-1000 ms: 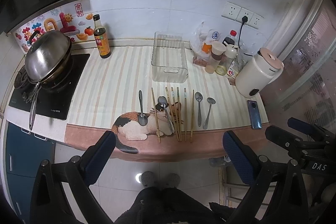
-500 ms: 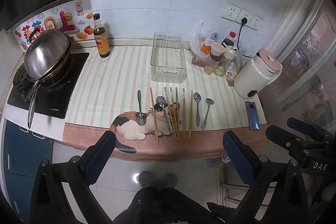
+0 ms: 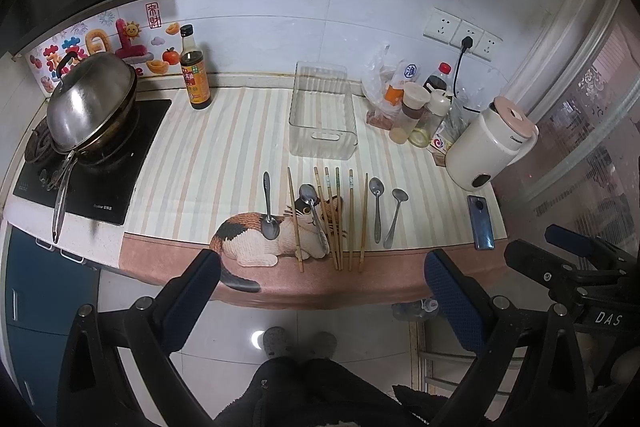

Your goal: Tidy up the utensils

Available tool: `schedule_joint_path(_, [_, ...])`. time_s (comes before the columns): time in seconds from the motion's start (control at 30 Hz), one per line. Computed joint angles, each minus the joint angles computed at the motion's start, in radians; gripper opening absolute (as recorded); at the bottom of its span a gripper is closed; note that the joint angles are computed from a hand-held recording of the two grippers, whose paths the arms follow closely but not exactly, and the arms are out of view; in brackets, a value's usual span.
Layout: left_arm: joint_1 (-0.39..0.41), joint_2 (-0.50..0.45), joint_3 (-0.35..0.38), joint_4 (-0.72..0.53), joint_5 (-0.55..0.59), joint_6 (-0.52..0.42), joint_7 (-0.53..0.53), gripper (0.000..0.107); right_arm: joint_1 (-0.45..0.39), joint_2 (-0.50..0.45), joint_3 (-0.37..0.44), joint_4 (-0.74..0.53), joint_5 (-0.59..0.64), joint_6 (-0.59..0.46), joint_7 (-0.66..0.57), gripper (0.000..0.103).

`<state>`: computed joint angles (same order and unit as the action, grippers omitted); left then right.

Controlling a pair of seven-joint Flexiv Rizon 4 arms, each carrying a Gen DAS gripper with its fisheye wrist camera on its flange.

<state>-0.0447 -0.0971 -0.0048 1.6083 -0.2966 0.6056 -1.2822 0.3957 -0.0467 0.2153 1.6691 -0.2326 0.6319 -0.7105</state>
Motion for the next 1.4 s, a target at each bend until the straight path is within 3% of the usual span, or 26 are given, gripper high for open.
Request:
schedule_joint_path(1.17, [0.002,0.001,0.001,0.004,-0.004,0.004,0.005,0.103,0.002,-0.006,-0.001,-0.002,-0.005,0.004,0.006,0.103])
schedule_joint_path(1.3, [0.001,-0.021,0.003,0.002,0.028,0.066,-0.016,0.103,0.009,-0.028,-0.007,-0.007,-0.044,0.007,0.063,0.103])
schedule_joint_path(1.4, [-0.003,-0.056,0.016,-0.001,0.123,0.155,-0.077,0.103,0.016,-0.056,-0.013,-0.013,-0.065,-0.001,0.108,0.103])
